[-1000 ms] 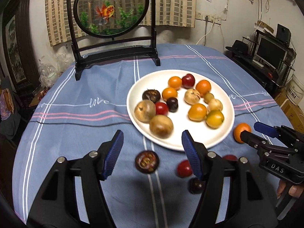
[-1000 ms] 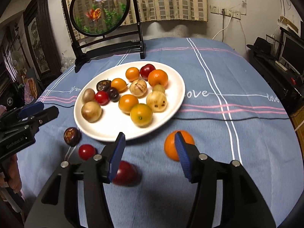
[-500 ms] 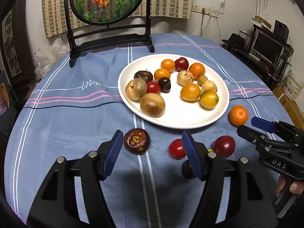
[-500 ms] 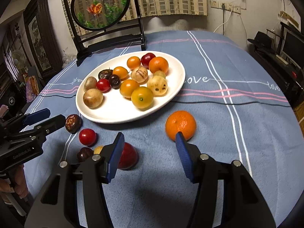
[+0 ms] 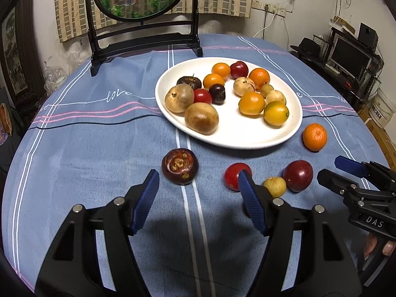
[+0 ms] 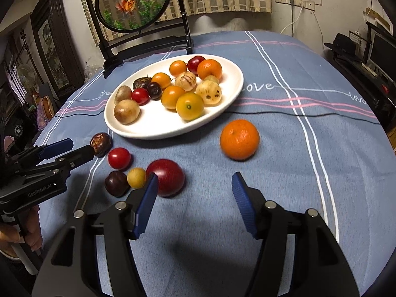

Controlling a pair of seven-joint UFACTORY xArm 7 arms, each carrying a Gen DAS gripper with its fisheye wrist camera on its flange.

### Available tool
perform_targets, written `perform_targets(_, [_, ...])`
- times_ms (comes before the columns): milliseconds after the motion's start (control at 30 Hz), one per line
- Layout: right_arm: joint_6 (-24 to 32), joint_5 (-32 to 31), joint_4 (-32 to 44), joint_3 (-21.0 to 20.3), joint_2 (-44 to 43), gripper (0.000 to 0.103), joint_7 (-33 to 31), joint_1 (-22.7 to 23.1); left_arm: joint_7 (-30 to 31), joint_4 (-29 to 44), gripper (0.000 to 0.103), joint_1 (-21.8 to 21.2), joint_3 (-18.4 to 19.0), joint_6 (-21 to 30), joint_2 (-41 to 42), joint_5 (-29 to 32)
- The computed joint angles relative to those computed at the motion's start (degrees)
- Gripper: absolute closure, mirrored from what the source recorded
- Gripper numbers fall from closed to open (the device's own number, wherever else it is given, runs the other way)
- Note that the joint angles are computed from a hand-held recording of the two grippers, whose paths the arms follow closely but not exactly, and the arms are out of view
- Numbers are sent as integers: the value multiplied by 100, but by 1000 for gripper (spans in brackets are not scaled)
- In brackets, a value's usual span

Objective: Organize fruits
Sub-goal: 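Withdraw both open tools back over the remaining fruits, then grasp the dark mangosteen with the left tool while the right tool grasps the red plum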

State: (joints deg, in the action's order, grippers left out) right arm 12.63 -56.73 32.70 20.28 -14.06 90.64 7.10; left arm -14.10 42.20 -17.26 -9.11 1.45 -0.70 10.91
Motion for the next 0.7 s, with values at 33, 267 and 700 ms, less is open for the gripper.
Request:
perform_targets(33, [-14,41,-34,-13,-16,41,-17,23,-41,-11,35,7,2,-2,-5,56])
perform_targets(267, [-61,349,-262,15,-154,41,-185,18,-2,-39,35,71,68,53,71,126])
perform_targets(700, [-190,622,-239,168,-6,41,-452,-99,1080,283,35,259,5,315,501,-809])
